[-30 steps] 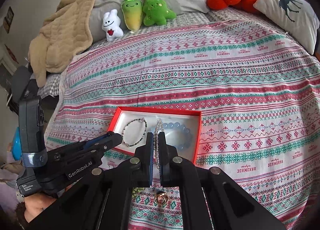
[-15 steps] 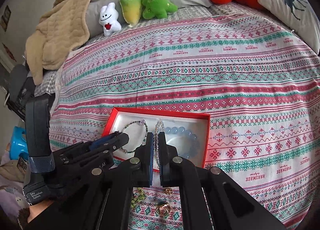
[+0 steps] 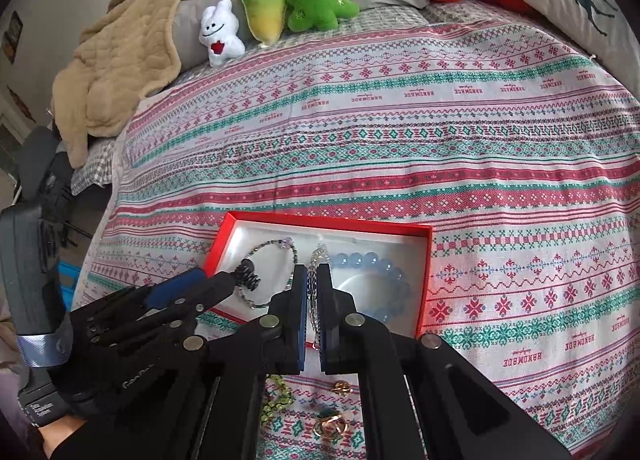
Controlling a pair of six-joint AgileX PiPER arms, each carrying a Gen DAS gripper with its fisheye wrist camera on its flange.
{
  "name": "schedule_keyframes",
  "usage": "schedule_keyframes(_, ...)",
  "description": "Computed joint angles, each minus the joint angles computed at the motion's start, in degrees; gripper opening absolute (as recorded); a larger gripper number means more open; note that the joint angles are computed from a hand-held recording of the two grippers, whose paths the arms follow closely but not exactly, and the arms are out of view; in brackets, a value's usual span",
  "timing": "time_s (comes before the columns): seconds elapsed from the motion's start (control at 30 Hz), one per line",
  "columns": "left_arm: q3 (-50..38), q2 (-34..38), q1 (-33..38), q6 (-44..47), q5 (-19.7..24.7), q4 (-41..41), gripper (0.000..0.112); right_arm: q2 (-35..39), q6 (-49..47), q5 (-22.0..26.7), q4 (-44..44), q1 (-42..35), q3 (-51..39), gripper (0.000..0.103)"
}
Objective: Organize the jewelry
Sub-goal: 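Carry the clip and bangle into the red box and open both tools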
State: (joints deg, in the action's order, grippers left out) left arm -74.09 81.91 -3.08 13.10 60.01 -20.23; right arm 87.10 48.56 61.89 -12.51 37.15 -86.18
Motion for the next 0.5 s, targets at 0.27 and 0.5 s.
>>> schedule_keyframes(0.27,0.06,-1.73,0.33,0.71,0.77,0.38,0.036,-1.01,-0.91,0.81,-0.28,-3.41,2.97,0.006)
schedule_keyframes(0.5,-0.25,-3.34,0.96,0.94,2.8,1.57,0.051,-2.81,-2.74,2.02,2.45,-5.29,3.18,0.033)
